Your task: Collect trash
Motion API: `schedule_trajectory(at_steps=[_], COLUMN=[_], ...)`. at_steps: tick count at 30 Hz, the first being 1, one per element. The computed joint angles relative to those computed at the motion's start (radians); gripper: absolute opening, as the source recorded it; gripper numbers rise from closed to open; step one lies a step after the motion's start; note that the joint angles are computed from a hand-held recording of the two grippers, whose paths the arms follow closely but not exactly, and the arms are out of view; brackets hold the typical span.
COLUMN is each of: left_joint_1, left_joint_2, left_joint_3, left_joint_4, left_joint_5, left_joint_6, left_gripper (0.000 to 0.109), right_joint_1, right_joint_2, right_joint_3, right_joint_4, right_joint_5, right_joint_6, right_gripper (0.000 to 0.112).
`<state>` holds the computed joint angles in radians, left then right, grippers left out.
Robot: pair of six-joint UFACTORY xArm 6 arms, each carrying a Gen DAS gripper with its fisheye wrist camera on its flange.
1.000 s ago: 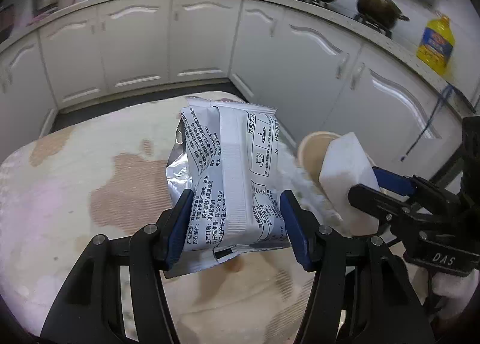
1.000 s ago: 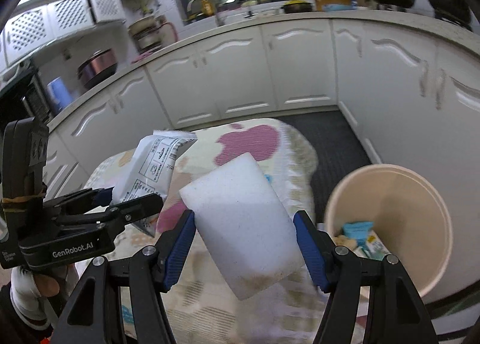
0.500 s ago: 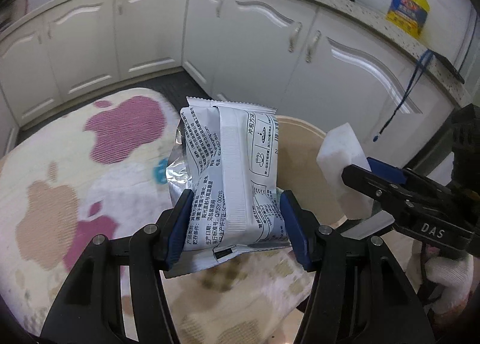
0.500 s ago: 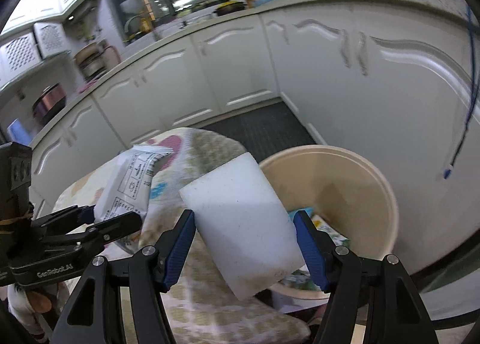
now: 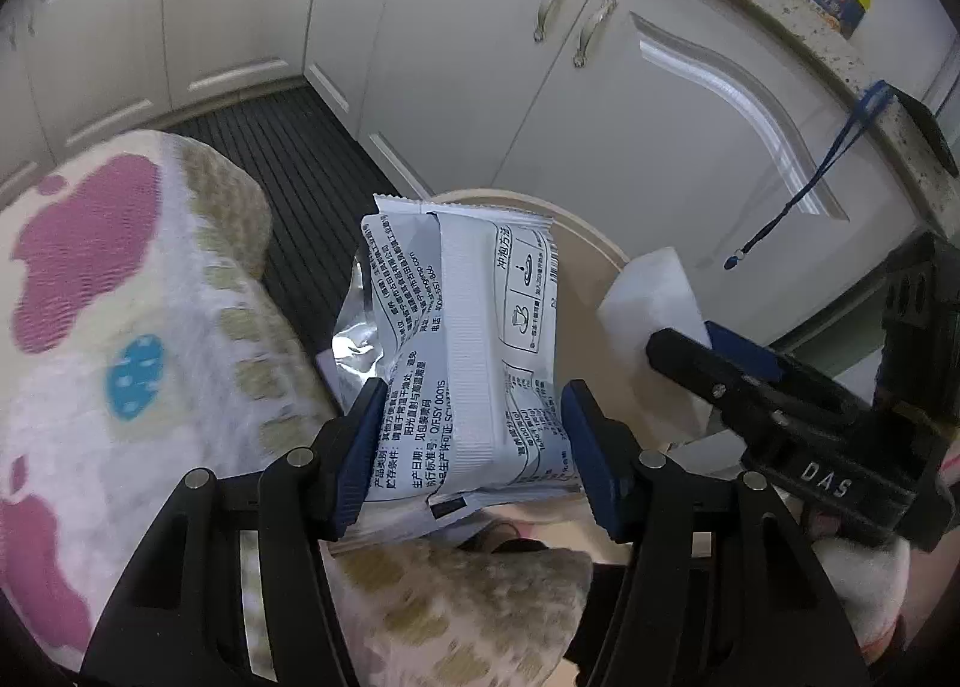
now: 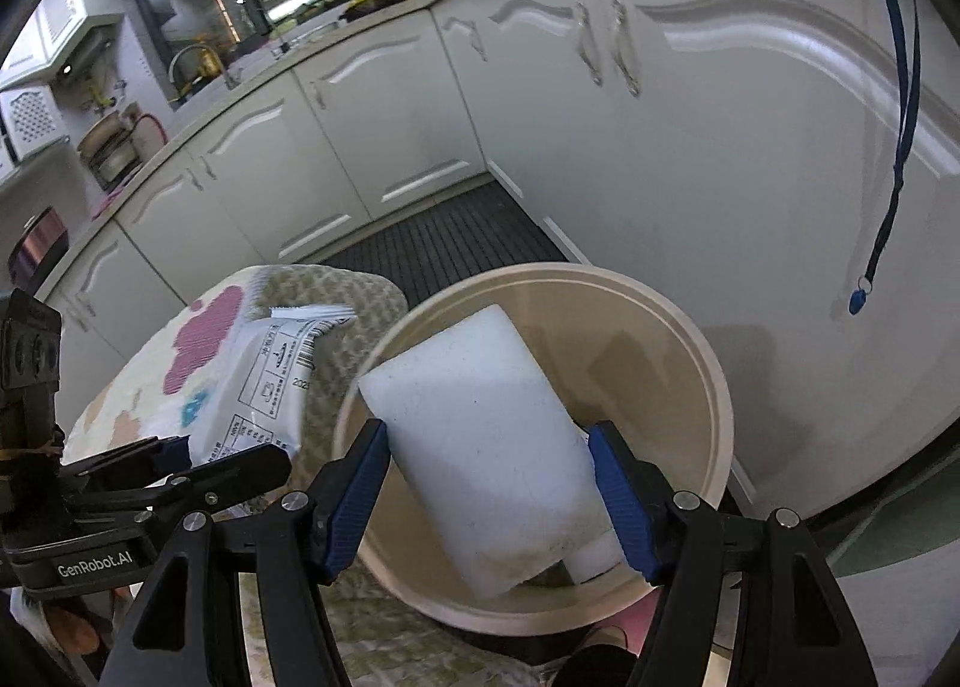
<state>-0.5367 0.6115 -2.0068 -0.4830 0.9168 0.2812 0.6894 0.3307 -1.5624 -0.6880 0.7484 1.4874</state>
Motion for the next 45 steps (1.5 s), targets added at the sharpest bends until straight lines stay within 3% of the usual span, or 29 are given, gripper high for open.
schedule_trajectory(at_steps=[4,12,18,26,30,35,45], left_joint_1=[0.001,0.003,-0.002,0.012,0.028,0.046,0.094], left_joint_2=[0.073,0.070,-0.058,-0.268,-0.357,-0.471,-0.628], left_joint_3=[-0.101,-0.082,0.105,0.375,0.479,0.603,0.747], left_joint_4=[-0.044,-0.032,0.011,0.059,0.039,-0.035,-0.015], left_joint_5=[0.064,0.032,-0.115,-0.335,-0.399,-0.489,-0.567], left_joint_6=[-0.005,-0.027,0.003,0.039,0.077,0.157,0.130], left_gripper=[0.066,0.076,0.076,0.076,0.076,0.076,0.084], right_joint_1=[-0.024,-0.034,-0.006,0.079,0.119,0.165,0.248], right_joint_2=[-0.003,-0.025,-0.029,0.023,0.056,0.096,0.180], right_joint_3=[0.028,0.072,0.060,-0.066,-0.133,-0.226,-0.414], right_joint_4=[0.019,0.016,-0.037,-0.149,-0.204,-0.263,-0.315], right_joint_5=[-0.032,-0.053,-0.042,0.052,0.074,0.131,0.272], right_joint_6=[0.017,0.060,0.099,0.133,0.148,0.156,0.110], right_gripper=[0.071,0.077,0.077,0.077,0.078,0.088,0.094])
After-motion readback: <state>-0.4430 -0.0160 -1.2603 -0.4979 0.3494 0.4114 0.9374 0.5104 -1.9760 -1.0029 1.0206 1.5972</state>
